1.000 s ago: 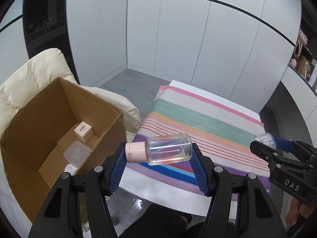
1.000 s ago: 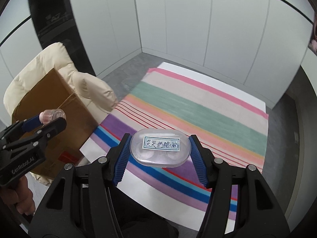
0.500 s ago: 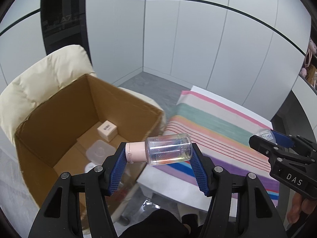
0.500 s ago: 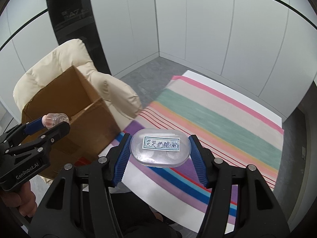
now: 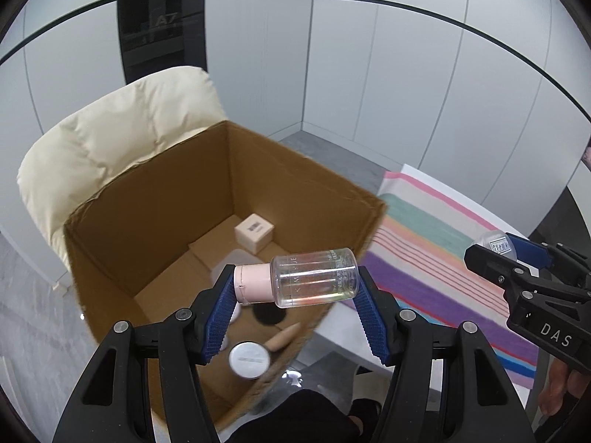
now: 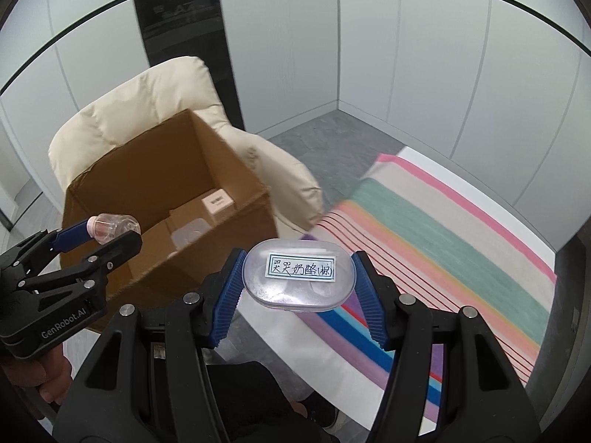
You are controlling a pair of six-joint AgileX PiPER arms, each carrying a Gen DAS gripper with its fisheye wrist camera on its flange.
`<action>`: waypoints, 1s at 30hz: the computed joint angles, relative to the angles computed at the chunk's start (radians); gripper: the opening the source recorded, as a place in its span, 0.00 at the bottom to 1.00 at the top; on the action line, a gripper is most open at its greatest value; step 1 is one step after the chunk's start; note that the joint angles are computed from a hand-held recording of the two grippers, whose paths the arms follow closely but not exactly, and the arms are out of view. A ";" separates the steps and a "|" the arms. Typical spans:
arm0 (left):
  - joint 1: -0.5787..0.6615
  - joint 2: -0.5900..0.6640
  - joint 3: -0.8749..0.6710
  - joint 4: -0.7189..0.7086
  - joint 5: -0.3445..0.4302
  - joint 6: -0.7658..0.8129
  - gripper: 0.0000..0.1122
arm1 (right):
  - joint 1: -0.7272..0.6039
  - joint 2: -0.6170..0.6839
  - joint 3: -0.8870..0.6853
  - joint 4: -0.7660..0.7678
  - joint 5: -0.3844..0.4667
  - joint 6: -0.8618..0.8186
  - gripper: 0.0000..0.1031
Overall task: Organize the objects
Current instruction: 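Carry the clear bottle in the left tool and clear case in the right tool to the box, then open the right tool over the box while the left tool releases the clear bottle inside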
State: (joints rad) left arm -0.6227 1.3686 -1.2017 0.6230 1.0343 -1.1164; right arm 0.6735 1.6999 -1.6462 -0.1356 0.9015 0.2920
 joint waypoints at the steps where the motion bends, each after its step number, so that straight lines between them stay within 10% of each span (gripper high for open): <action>1: 0.006 -0.008 0.007 0.000 0.000 0.002 0.56 | 0.011 0.010 -0.014 -0.003 0.004 0.002 0.59; 15: 0.117 -0.159 0.155 -0.035 -0.030 0.071 0.57 | 0.144 0.155 -0.214 -0.011 0.066 0.007 0.59; 20: 0.140 -0.224 0.193 0.016 0.003 0.018 0.91 | 0.177 0.199 -0.280 -0.014 0.089 0.010 0.59; 30: 0.251 -0.334 0.260 -0.001 0.029 0.042 0.92 | 0.238 0.316 -0.460 -0.013 0.163 0.009 0.59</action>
State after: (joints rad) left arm -0.3712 1.0341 -0.9414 0.6215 1.0638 -1.0744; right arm 0.9119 2.0155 -2.1064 -0.1489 1.0645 0.3014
